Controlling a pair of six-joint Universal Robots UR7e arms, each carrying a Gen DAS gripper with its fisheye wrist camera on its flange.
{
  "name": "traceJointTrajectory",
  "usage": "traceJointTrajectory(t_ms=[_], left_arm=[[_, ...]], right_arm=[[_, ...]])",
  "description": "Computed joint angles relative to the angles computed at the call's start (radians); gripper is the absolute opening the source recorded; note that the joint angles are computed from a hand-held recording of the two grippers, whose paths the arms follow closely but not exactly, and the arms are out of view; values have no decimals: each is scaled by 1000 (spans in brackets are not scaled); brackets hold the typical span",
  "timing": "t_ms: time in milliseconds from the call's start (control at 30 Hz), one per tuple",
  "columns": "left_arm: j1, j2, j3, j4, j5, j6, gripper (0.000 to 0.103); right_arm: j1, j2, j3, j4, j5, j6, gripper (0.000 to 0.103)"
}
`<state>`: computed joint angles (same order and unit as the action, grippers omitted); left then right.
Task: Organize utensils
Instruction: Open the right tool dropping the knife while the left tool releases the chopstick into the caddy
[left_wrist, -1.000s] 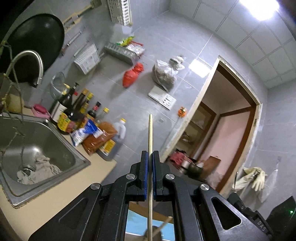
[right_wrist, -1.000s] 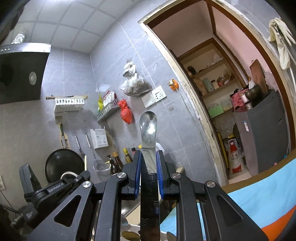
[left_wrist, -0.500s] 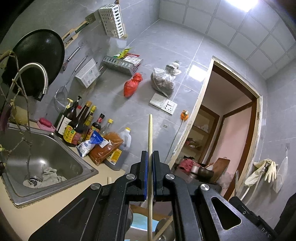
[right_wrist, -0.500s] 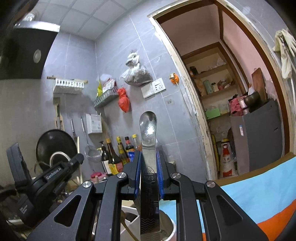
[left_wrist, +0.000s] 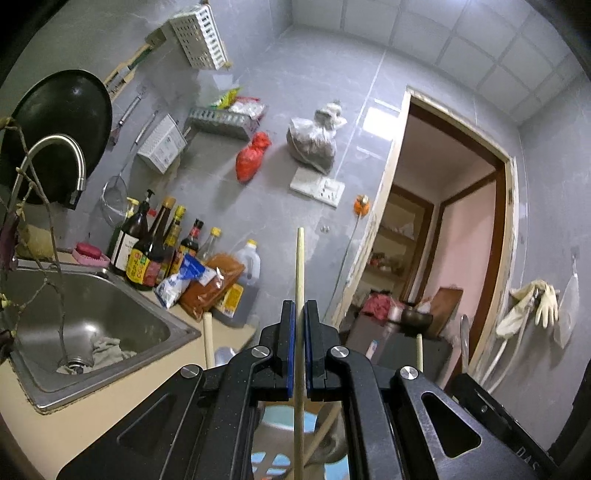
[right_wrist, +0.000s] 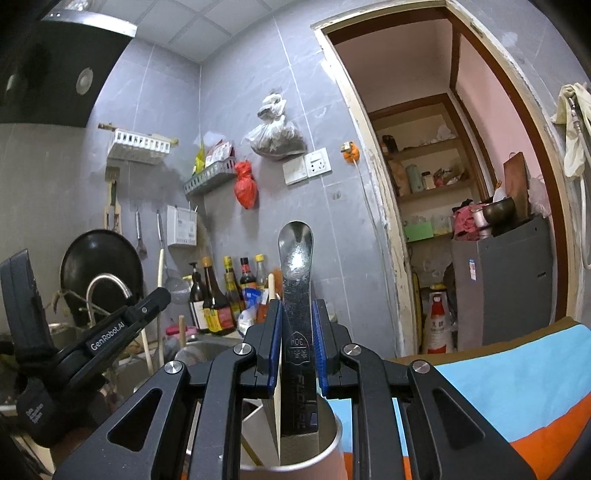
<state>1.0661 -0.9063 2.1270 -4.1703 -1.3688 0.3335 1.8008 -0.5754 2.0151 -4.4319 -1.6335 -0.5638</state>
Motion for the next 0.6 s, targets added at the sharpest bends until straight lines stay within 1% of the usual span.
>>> traceJointTrajectory(t_ms=[200, 300, 367, 533, 600], left_arm=[[-10, -48, 39, 119, 24, 9, 3], [-16, -75, 53, 211, 33, 4, 4], [-15, -95, 64, 279, 28, -11, 10], [-18, -123, 93, 303, 44, -61, 26], [-23, -141, 100, 325, 56, -83, 29]], right_arm=[[5, -15, 19, 32, -25, -1, 15], [8, -25, 28, 52, -41, 7, 15], [10, -33, 37, 58, -52, 13, 15], [9, -64, 72, 71, -67, 24, 16], [12, -76, 83, 74, -76, 28, 17]])
